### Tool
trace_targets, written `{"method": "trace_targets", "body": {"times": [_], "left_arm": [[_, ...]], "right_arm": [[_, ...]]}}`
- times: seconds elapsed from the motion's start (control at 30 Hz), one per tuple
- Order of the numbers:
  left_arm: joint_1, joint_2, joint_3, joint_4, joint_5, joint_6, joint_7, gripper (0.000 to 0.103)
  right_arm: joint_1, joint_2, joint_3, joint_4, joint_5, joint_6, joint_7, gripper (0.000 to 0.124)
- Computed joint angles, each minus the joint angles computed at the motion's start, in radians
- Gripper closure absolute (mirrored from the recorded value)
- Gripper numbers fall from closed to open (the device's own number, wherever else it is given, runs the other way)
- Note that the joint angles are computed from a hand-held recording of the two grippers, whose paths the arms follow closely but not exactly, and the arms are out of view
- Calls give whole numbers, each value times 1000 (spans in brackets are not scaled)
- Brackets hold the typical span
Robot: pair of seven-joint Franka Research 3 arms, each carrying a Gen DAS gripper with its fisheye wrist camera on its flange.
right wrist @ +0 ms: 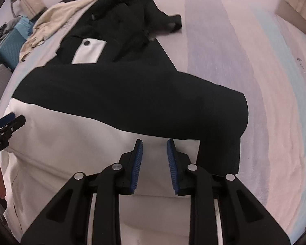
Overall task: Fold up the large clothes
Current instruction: 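Open the left tool to release the sleeve onto the jacket, then move both tools open toward the white jacket hem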
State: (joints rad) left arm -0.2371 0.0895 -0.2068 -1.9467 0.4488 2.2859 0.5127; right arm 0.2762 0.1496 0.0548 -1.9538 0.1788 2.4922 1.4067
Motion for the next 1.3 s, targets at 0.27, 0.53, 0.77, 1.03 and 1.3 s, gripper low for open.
{"method": "trace_targets", "body": {"times": [0.27, 0.53, 0.77, 1.03, 1.3], "left_arm": [[12, 35, 2, -11, -58, 10, 86, 28], [0, 22, 1, -10, -20, -21, 110, 27], [-8, 49, 3, 21, -10, -51, 108, 25], [-16, 50, 0, 20, 1, -58, 101, 24], [-15, 30, -3, 34, -19, -80, 127, 24]], "right_arm": [[23, 42, -13, 21, -102, -13, 91, 101], [17, -39, 5, -44, -47, 27, 86, 94], [31, -23, 8, -47, -100, 11, 98, 94], [34, -25, 9, -45, -102, 8, 83, 65], [42, -45, 8, -40, -141, 6, 128, 62]]}}
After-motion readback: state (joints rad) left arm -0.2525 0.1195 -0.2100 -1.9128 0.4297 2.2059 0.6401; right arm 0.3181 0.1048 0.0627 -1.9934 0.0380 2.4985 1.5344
